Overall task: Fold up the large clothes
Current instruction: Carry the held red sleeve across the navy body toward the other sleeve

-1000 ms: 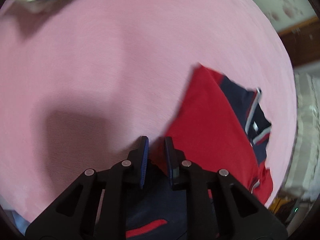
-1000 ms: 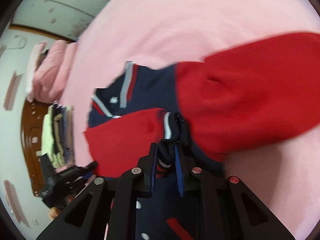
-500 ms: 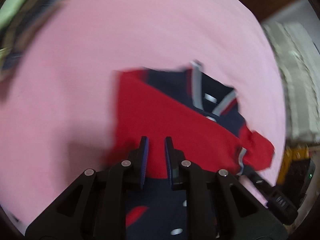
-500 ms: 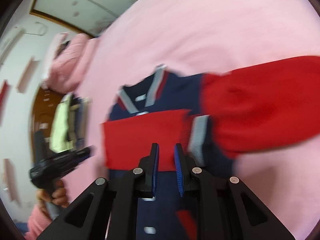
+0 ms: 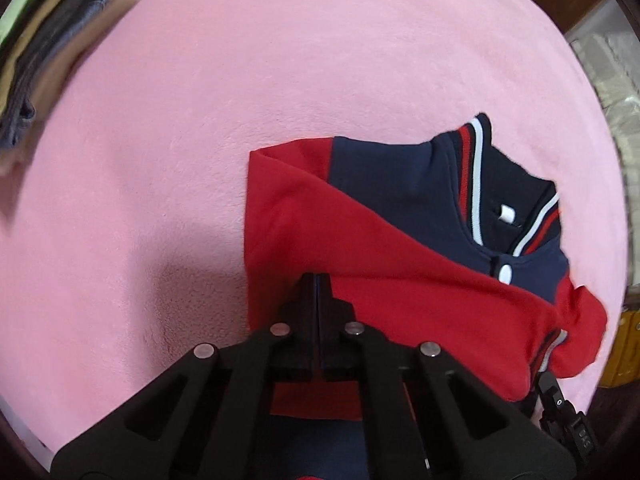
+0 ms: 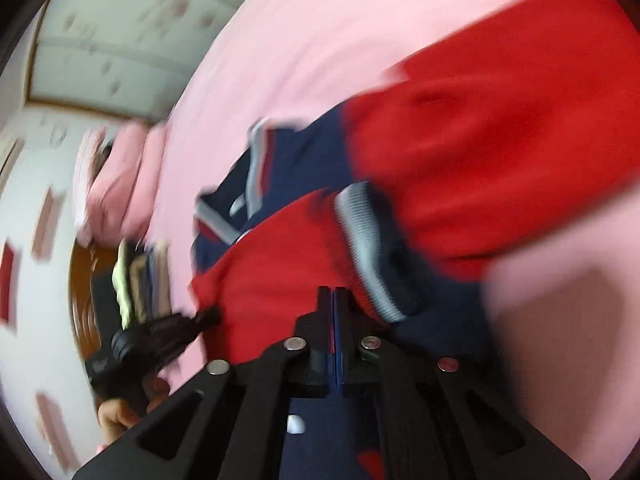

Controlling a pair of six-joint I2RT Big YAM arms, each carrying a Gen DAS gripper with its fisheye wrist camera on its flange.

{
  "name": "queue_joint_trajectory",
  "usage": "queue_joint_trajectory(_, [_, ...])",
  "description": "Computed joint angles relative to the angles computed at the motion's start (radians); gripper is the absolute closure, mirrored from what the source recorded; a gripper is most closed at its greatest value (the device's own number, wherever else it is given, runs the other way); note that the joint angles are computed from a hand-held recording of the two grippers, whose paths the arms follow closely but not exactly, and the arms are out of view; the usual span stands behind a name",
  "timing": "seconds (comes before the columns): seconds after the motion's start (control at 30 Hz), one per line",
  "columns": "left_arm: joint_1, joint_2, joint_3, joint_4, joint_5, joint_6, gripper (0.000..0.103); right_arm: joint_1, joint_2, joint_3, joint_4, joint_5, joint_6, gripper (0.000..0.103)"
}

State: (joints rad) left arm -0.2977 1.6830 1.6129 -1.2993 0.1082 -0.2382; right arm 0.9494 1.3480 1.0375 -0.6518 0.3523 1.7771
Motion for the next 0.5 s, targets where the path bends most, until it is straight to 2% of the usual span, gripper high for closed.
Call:
queue_joint_trajectory(0.07, [-0.011, -0.008, 0.003, 0.004, -0.054, 0.041, 0.102, 0.017, -0.013, 0.037, -0.153, 0.058, 0.022, 0.103])
queue_joint_trajectory(0.1, [-0.023, -0.016, 0.003, 0.008, -0.121, 0.041, 0.102, 0.019, -0.011, 0.055, -0.209, 0.073, 0.018, 0.103])
queue_joint_trajectory(0.13, [-0.038, -0.022, 0.008, 0.005, -0.202, 0.025, 0.102, 0.019, -0.017, 0.062, -0.225, 0.083, 0.004, 0.103])
queue_joint_trajectory(0.17, [-0.042, -0.025, 0.014, -0.003, -0.212, 0.014, 0.102, 0.018, -0.022, 0.068, -0.222, 0.093, -0.017, 0.103])
queue_joint_trajectory(0.23, [-0.027, -0.047, 0.022, -0.022, -0.156, 0.026, 0.102, 0.014, -0.028, 0.071, -0.166, 0.103, -0.070, 0.103])
queue_joint_trajectory(0.27, [-0.029, -0.059, 0.021, -0.026, -0.118, 0.035, 0.102, 0.004, -0.025, 0.069, -0.086, 0.088, -0.133, 0.103])
queue_joint_trajectory(0.3, [-0.011, -0.072, 0.040, -0.060, -0.098, 0.063, 0.102, -0.006, -0.021, 0.073, -0.032, 0.064, -0.184, 0.103])
queue_joint_trajectory(0.37, [-0.041, -0.076, 0.027, -0.073, -0.081, 0.077, 0.102, -0.026, 0.020, 0.113, 0.049, -0.018, -0.292, 0.103])
queue_joint_trajectory(0.43, [-0.059, -0.077, 0.019, -0.090, -0.082, 0.082, 0.102, -0.036, 0.048, 0.159, 0.044, -0.072, -0.343, 0.103])
queue_joint_trajectory(0.5, [-0.066, -0.074, 0.010, -0.129, -0.122, 0.083, 0.102, -0.039, 0.114, 0.233, -0.004, -0.119, -0.374, 0.103])
